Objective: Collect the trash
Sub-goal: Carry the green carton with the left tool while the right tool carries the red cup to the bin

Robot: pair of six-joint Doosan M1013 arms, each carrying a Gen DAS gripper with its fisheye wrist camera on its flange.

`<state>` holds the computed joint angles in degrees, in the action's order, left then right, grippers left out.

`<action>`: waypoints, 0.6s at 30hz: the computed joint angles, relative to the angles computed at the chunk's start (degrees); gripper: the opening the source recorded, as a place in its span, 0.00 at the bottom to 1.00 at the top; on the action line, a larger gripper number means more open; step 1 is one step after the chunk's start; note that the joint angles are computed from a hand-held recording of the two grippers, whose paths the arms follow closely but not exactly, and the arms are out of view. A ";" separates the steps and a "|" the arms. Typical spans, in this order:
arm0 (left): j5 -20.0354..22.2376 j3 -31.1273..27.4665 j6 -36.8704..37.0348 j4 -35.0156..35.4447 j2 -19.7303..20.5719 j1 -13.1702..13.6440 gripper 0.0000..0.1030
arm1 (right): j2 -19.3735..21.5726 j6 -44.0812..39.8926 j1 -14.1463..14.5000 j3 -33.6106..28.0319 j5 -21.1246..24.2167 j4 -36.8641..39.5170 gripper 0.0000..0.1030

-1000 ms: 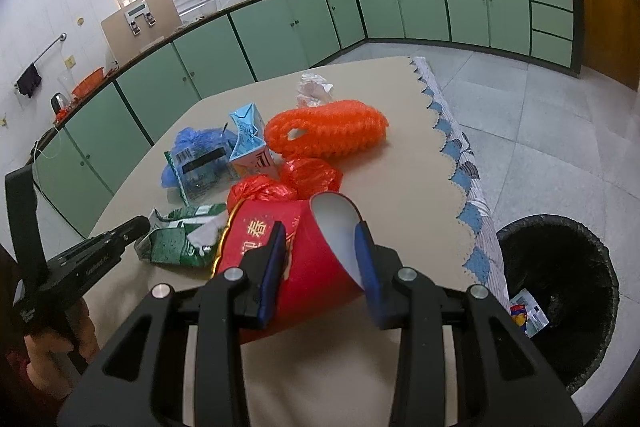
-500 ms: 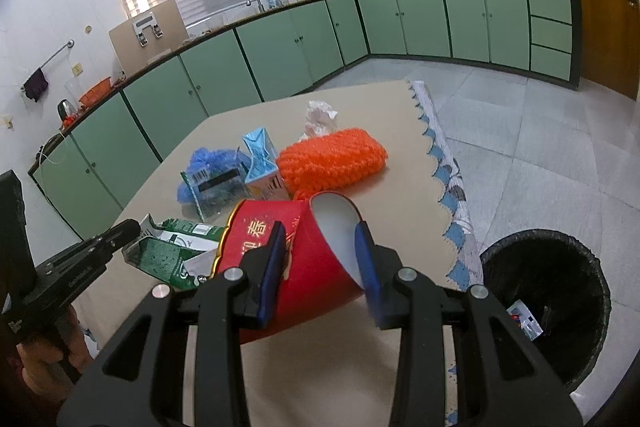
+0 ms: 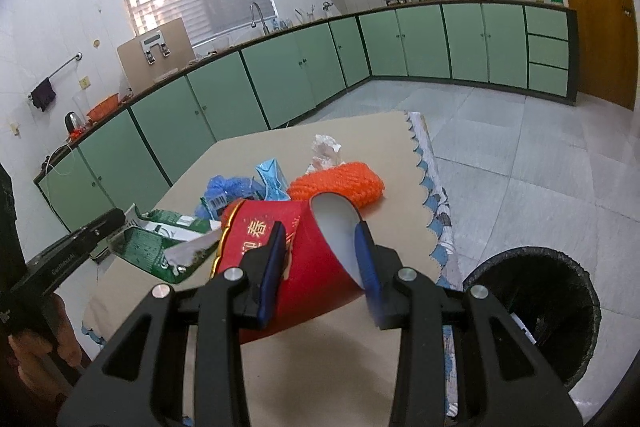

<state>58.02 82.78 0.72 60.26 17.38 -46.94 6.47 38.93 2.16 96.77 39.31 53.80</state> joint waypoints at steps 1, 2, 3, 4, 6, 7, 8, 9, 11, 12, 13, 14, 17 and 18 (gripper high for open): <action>0.48 0.13 -0.20 0.29 -0.14 -0.06 0.03 | -0.12 -0.09 -0.05 0.11 0.09 0.15 0.33; 1.15 0.24 -0.19 0.43 -0.16 -0.07 0.03 | -0.18 -0.11 -0.17 0.16 0.44 0.46 0.33; 2.12 0.24 0.28 0.50 0.07 -0.01 0.03 | -0.21 -0.11 -0.23 0.22 0.73 0.75 0.33; 2.75 0.17 1.05 0.01 0.28 0.20 0.03 | -0.21 -0.01 -0.24 0.22 0.90 0.81 0.33; 1.03 1.07 0.36 -3.35 -0.20 1.26 0.03 | -0.27 0.27 -0.11 0.27 1.02 0.39 0.33; 1.12 1.30 -0.06 -3.66 -0.32 1.31 0.03 | -0.39 0.13 -0.04 0.38 0.92 0.21 0.33; 1.62 1.40 -0.14 -3.48 -0.33 1.24 0.03 | -0.38 -0.01 -0.05 0.33 0.88 0.10 0.33; 1.94 1.48 -0.13 -3.07 -0.37 1.09 0.03 | -0.44 0.09 -0.02 0.35 0.76 -0.19 0.33; 2.14 1.43 0.16 -2.23 -0.35 0.84 0.03 | -0.35 0.35 -0.13 0.14 0.96 -0.24 0.33; 2.26 1.24 0.24 -1.78 -0.27 0.68 0.03 | -0.30 0.38 -0.18 -0.01 0.88 -0.34 0.33; 2.10 1.23 0.17 -1.49 -0.28 0.57 0.03 | -0.29 0.40 -0.19 -0.15 0.75 -0.49 0.33; 1.91 1.11 0.21 -1.37 -0.28 0.50 0.03 | -0.35 0.45 -0.22 -0.21 0.61 -0.63 0.33; 1.19 0.59 0.55 -0.97 -0.07 0.35 0.03 | -0.78 0.21 -0.32 0.07 0.13 -0.78 0.33; 0.96 0.35 0.76 -0.89 0.01 0.27 0.03 | -0.99 0.11 -0.42 0.18 -0.07 -0.85 0.33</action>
<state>58.98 83.12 1.48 59.37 17.39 -46.66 5.48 39.04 1.74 96.95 39.23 52.95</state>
